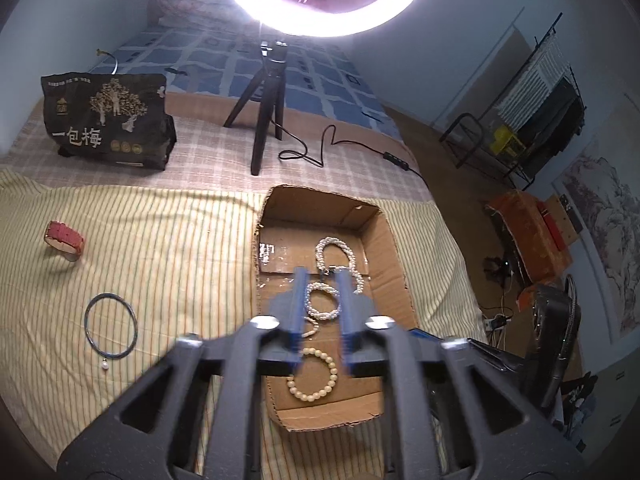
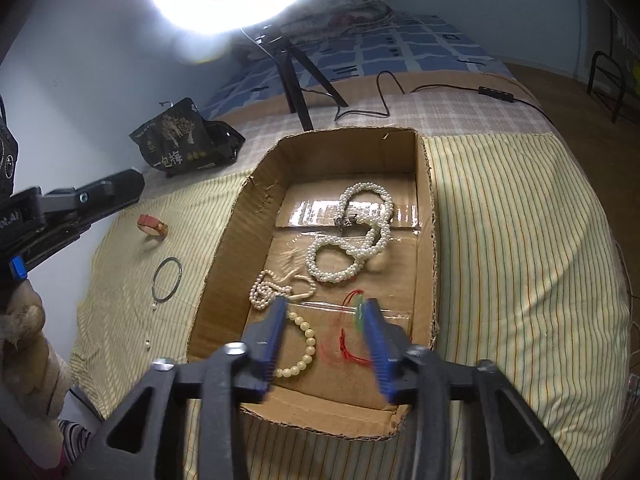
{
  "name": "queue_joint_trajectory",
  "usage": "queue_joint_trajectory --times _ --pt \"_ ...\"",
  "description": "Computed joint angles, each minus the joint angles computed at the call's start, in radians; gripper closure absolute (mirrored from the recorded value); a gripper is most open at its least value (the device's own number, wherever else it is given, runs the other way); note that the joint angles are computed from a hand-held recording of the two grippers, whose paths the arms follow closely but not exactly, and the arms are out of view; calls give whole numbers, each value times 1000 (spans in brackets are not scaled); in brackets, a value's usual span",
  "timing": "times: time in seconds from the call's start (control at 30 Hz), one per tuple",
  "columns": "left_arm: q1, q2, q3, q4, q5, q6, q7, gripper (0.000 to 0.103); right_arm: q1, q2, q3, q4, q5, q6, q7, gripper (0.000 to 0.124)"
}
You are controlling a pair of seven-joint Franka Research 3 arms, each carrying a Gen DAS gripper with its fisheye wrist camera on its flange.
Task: Organize jewelry
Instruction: 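Open both tools to drop strand and pendant in box, then withdraw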
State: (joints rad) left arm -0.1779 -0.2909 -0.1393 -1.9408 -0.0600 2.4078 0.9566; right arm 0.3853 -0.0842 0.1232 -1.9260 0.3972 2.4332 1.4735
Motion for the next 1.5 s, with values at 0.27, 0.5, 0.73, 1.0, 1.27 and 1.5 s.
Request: queue_joint_trajectory --times 0.27,0.5,0.73,1.0,1.27,1.5 --pt "11 -20 1 -11 34 -34 -2 63 4 -10 7 -10 -39 44 35 43" --pt "24 -55 12 -41 50 -60 -5 48 10 -13 14 -6 -70 50 54 38" --pt "45 -108 31 -90 62 -92 2 48 22 -23 27 -24 -110 111 88 31" --pt "82 -209 64 -190 96 -109 30 48 37 -16 47 -35 -211 222 117 26" --pt "131 -334 93 -295 144 -113 33 48 72 22 63 1 -237 263 115 22" --pt "152 -394 114 -331 160 -170 56 48 109 83 74 90 -297 204 148 21"
